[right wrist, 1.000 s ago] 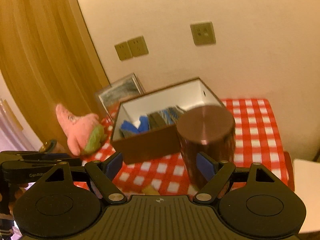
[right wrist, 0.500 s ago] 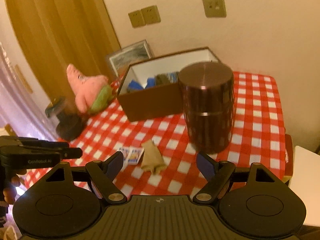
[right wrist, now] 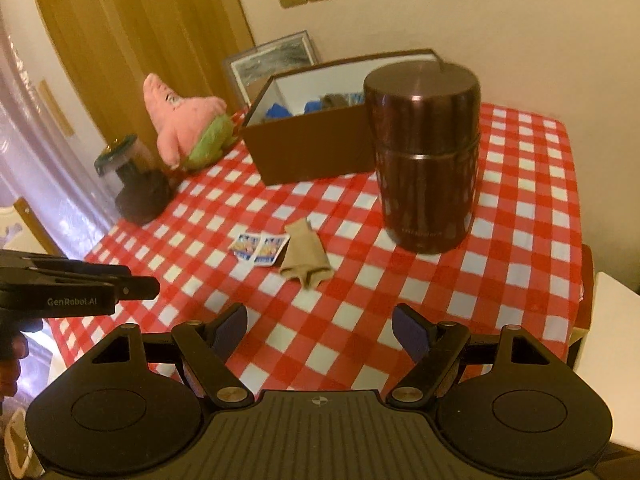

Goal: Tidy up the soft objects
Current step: 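Move both grippers back to the beige sock and sticker card on the table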

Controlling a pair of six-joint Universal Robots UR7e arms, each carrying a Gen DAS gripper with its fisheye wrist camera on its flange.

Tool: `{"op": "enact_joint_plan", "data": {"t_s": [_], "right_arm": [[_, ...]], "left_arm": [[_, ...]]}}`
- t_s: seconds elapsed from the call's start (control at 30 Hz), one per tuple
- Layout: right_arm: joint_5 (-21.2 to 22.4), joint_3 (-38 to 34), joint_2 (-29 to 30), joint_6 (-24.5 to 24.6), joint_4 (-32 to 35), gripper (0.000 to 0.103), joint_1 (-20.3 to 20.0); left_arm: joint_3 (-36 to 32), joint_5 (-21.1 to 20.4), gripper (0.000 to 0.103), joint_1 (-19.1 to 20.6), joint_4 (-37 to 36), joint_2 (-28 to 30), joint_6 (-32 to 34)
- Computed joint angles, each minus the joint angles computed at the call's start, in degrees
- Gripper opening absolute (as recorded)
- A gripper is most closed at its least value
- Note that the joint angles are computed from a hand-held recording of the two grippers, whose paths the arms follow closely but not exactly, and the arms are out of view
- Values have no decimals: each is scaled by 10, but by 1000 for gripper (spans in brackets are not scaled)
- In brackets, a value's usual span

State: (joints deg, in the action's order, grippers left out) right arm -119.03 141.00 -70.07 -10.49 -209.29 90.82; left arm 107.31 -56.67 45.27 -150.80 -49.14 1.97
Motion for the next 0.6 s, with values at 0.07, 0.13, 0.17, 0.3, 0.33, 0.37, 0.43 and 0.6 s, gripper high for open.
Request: {"op": "enact_joint_plan", "data": {"t_s": [0.07,0.13,0.17,0.3,0.33,0.37,0.43,0.6], "right_arm": [[1,1,5,-2,3,80,-3],[3,1,11,-6,6,80,-5],[3,0,15,-7,5,80,-6],[5,-4,33,-11,0,80,-10],[5,-6,39,-11,-2,80,-12],[5,-7,43,-13,-3,80,-13],[4,-12,55,-15,-9,80,-15],[4,-21,86,-33,-36,80,-20]], "left_arm": [[4,3,39,-1,1,-1,-8],[7,5,39,0,3,0,-16],[8,4,40,1,4,0,-19],[12,4,41,4,3,4,-23],[12,3,41,5,2,6,-23],[12,2,41,6,1,7,-22],[14,-1,41,10,-4,11,-17],[16,-5,41,19,-33,23,17]]}}
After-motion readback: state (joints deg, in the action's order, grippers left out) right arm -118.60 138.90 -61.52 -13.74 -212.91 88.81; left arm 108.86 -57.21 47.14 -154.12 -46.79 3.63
